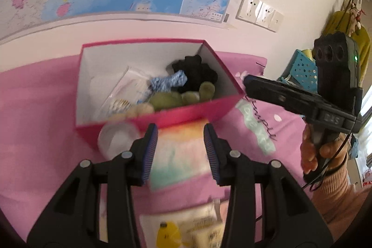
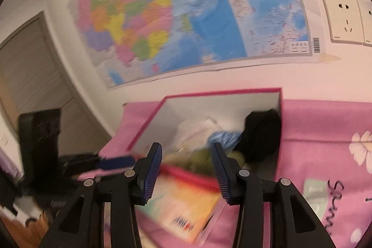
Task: Organize soft objects
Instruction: 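Grasp the gold tissue pack on the table with the right gripper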
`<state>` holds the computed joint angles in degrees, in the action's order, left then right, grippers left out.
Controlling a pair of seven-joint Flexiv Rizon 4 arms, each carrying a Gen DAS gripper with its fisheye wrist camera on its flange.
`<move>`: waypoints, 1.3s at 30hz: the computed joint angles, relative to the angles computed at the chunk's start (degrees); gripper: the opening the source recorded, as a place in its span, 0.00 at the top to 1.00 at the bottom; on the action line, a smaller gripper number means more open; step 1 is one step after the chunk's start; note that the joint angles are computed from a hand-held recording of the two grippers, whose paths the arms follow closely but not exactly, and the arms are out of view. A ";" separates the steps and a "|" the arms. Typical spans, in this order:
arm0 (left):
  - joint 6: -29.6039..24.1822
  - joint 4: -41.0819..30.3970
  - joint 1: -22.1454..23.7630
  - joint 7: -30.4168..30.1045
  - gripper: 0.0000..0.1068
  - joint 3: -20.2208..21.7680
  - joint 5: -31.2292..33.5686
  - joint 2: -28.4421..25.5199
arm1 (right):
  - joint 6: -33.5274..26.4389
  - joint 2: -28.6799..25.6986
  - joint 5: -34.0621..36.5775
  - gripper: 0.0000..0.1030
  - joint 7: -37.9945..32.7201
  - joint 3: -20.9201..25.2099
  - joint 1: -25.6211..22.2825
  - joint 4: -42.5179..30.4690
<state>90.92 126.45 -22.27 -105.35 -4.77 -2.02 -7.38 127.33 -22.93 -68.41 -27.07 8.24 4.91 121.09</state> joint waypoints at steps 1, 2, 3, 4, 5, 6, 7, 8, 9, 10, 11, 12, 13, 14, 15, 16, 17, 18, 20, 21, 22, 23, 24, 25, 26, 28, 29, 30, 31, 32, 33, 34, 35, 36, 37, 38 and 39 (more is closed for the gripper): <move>-0.10 0.82 -0.91 -1.44 0.60 1.15 1.58 0.72 | 1.15 0.38 -2.14 0.55 0.58 0.16 -0.74 0.65; 0.18 2.49 -0.76 -1.28 0.60 0.91 1.48 1.78 | 2.37 0.93 -3.53 0.55 0.42 0.03 -1.10 1.67; -0.21 3.31 -1.09 -2.47 0.60 1.38 2.59 2.57 | 3.86 1.46 -4.72 0.53 0.23 -0.15 -1.34 2.82; -0.15 4.76 -0.99 -2.77 0.60 1.10 2.64 3.45 | 5.24 1.70 -6.34 0.52 0.79 -0.52 -1.57 3.49; 0.71 6.79 -0.27 -0.28 0.59 -0.57 -0.52 4.12 | 7.11 1.84 -8.56 0.51 1.54 -0.98 -1.90 4.33; 0.98 8.34 -0.13 1.00 0.59 -1.48 -2.33 4.68 | 8.12 2.13 -9.03 0.50 1.45 -1.42 -1.73 5.40; 0.37 8.95 -0.46 -0.69 0.59 -1.09 -0.53 5.12 | 8.95 2.23 -10.10 0.50 1.78 -1.90 -1.61 6.13; -0.16 9.55 -0.60 -1.38 0.59 -1.17 0.25 5.45 | 9.69 2.23 -12.23 0.50 2.56 -2.50 -1.57 6.91; -1.35 9.77 -0.79 -3.03 0.59 -1.10 2.23 5.71 | 9.90 2.22 -13.31 0.50 3.02 -3.02 -1.29 7.44; -2.02 9.72 -0.79 -4.44 0.59 -1.14 3.71 5.73 | 9.79 2.36 -14.39 0.50 3.28 -3.48 -1.01 8.27; -2.42 10.04 -0.88 -4.83 0.59 -1.46 3.99 5.76 | 9.56 2.35 -15.86 0.50 3.79 -3.99 -0.75 8.80; -2.56 10.58 -1.12 -4.53 0.59 -1.96 3.78 5.73 | 9.28 2.22 -17.23 0.50 4.43 -4.43 -0.45 9.30; -2.17 11.17 -1.31 -3.82 0.59 -2.41 2.96 5.72 | 9.20 2.02 -18.42 0.50 4.90 -4.82 -0.20 9.66; -1.17 12.40 -1.58 -1.42 0.59 -3.24 0.03 5.64 | 9.18 1.82 -19.41 0.50 5.04 -5.15 0.02 10.15; -0.78 13.23 -2.01 0.07 0.59 -3.89 -1.74 5.58 | 9.16 1.54 -20.36 0.50 5.41 -5.43 0.28 10.47; -0.91 13.46 -2.39 -0.58 0.59 -3.80 -0.93 5.69 | 9.05 1.27 -21.10 0.50 5.80 -5.69 0.57 10.73; -0.90 13.83 -2.72 -0.31 0.59 -4.01 -1.33 5.69 | 9.05 1.04 -21.40 0.50 5.82 -5.85 0.78 11.04; -0.66 14.69 -3.16 1.65 0.59 -4.69 -3.70 5.81 | 9.03 0.75 -21.48 0.50 5.82 -5.91 1.02 11.29; -1.03 15.35 -3.84 3.13 0.59 -5.01 -5.49 6.14 | 8.96 0.15 -22.00 0.50 6.24 -6.14 1.48 11.35; -1.66 15.64 -4.21 3.06 0.59 -5.03 -5.41 6.44 | 9.02 -0.04 -22.13 0.50 6.27 -6.21 1.63 11.41; -1.65 16.11 -4.65 3.66 0.59 -5.19 -6.21 6.58 | 9.02 -0.31 -22.17 0.50 6.42 -6.17 1.92 11.33; -1.87 16.40 -5.00 3.64 0.59 -5.24 -6.24 6.73 | 9.11 -0.63 -22.42 0.50 6.59 -6.21 2.15 11.24; -2.59 16.59 -5.31 3.50 0.59 -5.28 -6.07 7.00 | 9.16 -1.02 -22.76 0.50 6.83 -6.30 2.42 10.94; -3.07 16.57 -5.56 3.21 0.59 -5.34 -5.89 7.08 | 9.25 -1.29 -22.95 0.50 6.90 -6.36 2.63 10.79; -3.36 16.75 -5.88 3.62 0.59 -5.41 -6.46 7.16 | 9.17 -1.43 -22.88 0.50 6.80 -6.29 2.92 10.92; -3.87 17.12 -6.64 4.67 0.59 -5.66 -7.71 7.33 | 8.50 -1.76 -23.01 0.50 6.58 -6.34 3.60 10.73; -4.38 16.91 -6.64 3.83 0.59 -5.63 -6.34 7.39 | 8.18 -1.84 -22.98 0.50 6.35 -6.31 3.90 10.72; -5.39 16.33 -6.39 2.13 0.59 -5.57 -3.68 7.40 | 8.06 -2.08 -23.21 0.50 6.51 -6.29 4.21 10.57; -6.92 15.28 -5.90 -0.80 0.59 -5.48 0.51 7.29 | 8.13 -2.30 -23.37 0.50 6.49 -6.28 4.43 10.49; -8.91 13.87 -5.36 -4.30 0.59 -5.34 5.26 7.20 | 8.24 -2.53 -23.47 0.50 6.39 -6.27 4.64 10.36; -9.80 13.19 -5.22 -5.85 0.59 -5.30 7.35 7.04 | 8.24 -2.79 -23.55 0.50 6.41 -6.27 4.90 10.20; -10.99 12.18 -5.03 -7.84 0.59 -5.23 9.93 6.68 | 8.09 -2.93 -23.50 0.50 6.51 -6.31 5.14 10.09; -12.65 10.92 -4.85 -10.38 0.59 -5.05 12.95 6.42 | 8.03 -3.16 -23.41 0.50 6.59 -6.32 5.34 9.94; -14.09 9.74 -4.74 -12.40 0.59 -4.89 15.37 6.05 | 8.28 -3.52 -23.76 0.50 6.83 -6.43 5.46 9.66; -16.21 8.32 -4.70 -15.20 0.59 -4.65 18.40 5.75 | 8.29 -3.62 -24.07 0.50 7.13 -6.63 5.55 9.46; -17.55 7.42 -4.67 -16.70 0.59 -4.48 19.82 5.42 | 7.97 -3.63 -23.72 0.50 7.23 -6.59 5.80 9.48; -17.99 7.13 -4.67 -17.63 0.59 -4.27 20.41 5.29 | 8.28 -3.87 -23.81 0.49 7.55 -6.66 5.78 9.39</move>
